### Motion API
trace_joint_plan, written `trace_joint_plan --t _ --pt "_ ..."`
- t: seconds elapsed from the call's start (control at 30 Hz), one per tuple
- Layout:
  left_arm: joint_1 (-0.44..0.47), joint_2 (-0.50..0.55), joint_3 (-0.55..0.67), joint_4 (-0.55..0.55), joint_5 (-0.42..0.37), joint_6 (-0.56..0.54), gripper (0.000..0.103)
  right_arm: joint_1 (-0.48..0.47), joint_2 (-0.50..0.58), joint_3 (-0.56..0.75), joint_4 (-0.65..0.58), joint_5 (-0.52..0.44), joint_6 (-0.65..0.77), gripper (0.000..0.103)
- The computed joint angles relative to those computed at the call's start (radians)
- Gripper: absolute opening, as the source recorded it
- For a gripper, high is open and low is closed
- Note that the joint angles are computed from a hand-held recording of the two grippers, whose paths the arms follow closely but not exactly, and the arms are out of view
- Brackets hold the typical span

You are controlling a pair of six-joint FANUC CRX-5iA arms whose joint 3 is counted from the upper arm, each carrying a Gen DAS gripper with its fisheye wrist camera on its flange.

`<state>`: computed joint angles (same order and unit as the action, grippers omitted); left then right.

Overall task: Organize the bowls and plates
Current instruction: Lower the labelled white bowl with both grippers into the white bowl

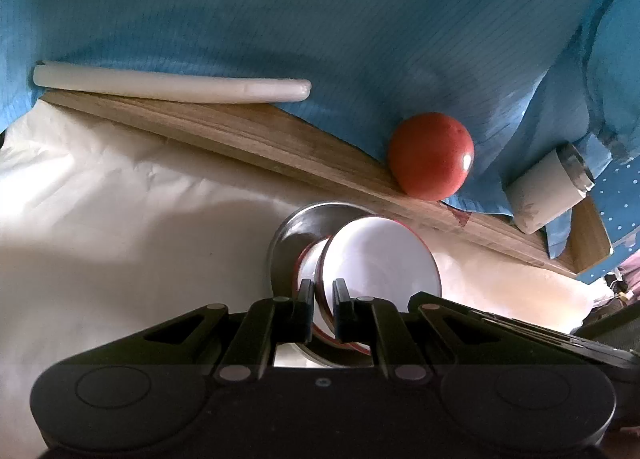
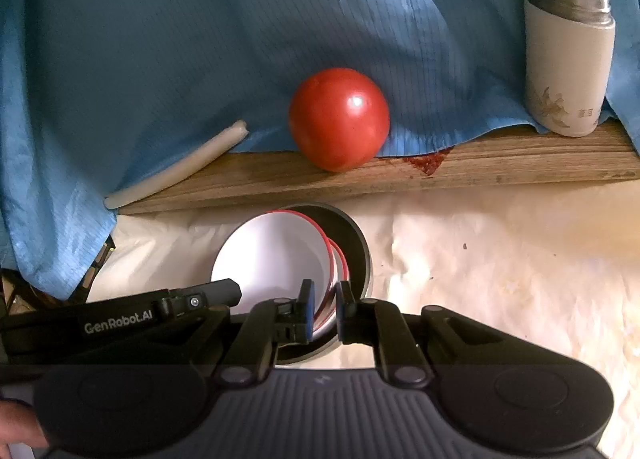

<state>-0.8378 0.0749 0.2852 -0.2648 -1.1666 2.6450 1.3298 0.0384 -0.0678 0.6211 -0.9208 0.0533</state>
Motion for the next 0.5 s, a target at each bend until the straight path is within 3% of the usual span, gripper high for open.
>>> trace_joint_plan --t 0.5 --pt "0.008 0.008 0.013 0.007 -0.020 0.007 0.010 -0.006 0.016 0.027 -0.031 -0.013 0.050 0.013"
